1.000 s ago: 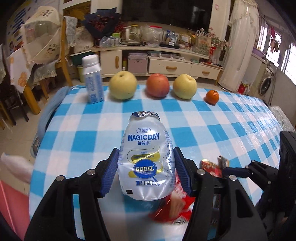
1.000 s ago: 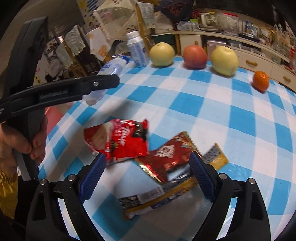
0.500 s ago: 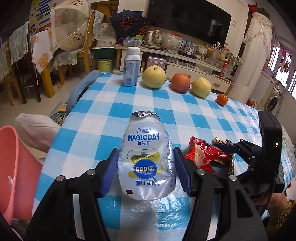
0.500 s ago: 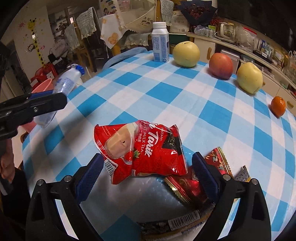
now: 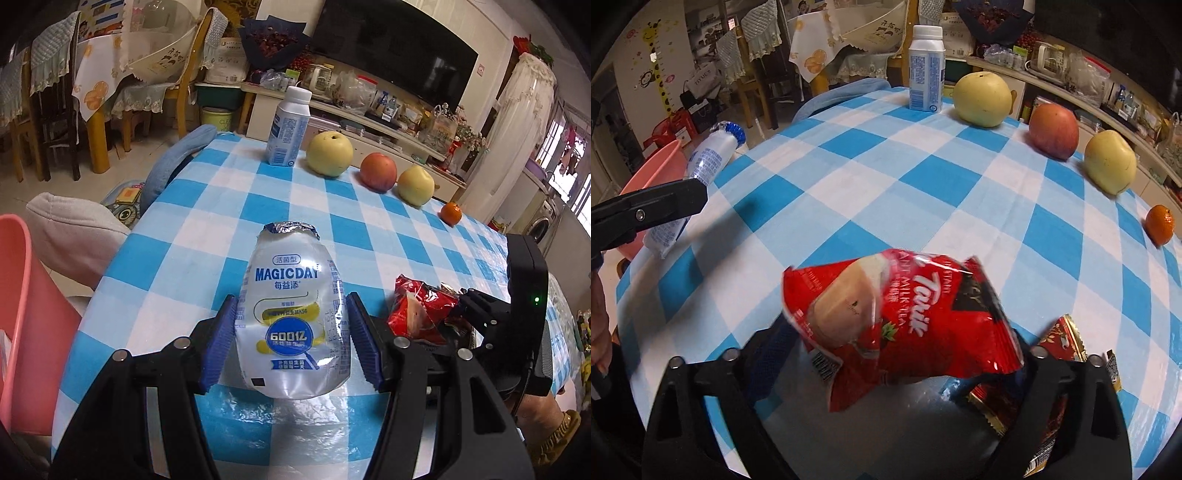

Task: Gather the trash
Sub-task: 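Grasp the red snack bag with the right tool while the left tool holds the bottle, then carry the yogurt bottle and red snack bag with both tools over the pink bucket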

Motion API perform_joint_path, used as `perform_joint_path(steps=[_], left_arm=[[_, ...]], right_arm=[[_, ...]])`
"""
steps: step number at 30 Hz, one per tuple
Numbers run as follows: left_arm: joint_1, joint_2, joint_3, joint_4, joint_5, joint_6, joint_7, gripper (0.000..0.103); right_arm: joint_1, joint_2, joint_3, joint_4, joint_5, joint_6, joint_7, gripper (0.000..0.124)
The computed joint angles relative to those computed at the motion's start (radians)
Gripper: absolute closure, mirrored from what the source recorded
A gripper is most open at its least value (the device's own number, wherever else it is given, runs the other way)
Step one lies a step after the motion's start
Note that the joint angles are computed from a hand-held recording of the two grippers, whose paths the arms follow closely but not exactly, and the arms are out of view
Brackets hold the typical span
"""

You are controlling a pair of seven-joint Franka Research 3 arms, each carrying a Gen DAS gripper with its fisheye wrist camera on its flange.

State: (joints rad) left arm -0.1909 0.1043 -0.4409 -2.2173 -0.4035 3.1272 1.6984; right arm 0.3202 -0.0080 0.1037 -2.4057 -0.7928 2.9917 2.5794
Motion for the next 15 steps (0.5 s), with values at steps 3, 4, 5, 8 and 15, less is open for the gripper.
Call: perform_joint_path(steps=[3, 4, 5, 8, 15], left_arm=[[0.04, 0.005, -0.051, 0.012, -0.086, 0.002, 0.08, 0.043], [0.056, 0.006, -0.071, 0.017, -0.132, 0.0, 0.12, 0.043], [0.056, 0.006, -0.073, 0.019, -0.152, -0.002, 0.137, 0.043], [0.041, 0.002, -0.06, 0.021, -0.187, -0.003, 0.166, 0.043], [0.016, -0.022, -0.038, 0.016, -0.327, 0.001, 0.287, 0.043]], right_arm=[[-0.001, 0.003, -0.002, 0.005, -0.03, 0.004, 0.034, 0.04], [0.0, 0.003, -0.002, 0.006, -0.044, 0.003, 0.049, 0.041], [0.0, 0.003, -0.002, 0.007, -0.052, 0.004, 0.058, 0.042], [-0.001, -0.005, -0.001, 0.005, -0.068, 0.003, 0.084, 0.048], [-0.013, -0.024, 0.017, 0.004, -0.163, -0.027, 0.214, 0.057]])
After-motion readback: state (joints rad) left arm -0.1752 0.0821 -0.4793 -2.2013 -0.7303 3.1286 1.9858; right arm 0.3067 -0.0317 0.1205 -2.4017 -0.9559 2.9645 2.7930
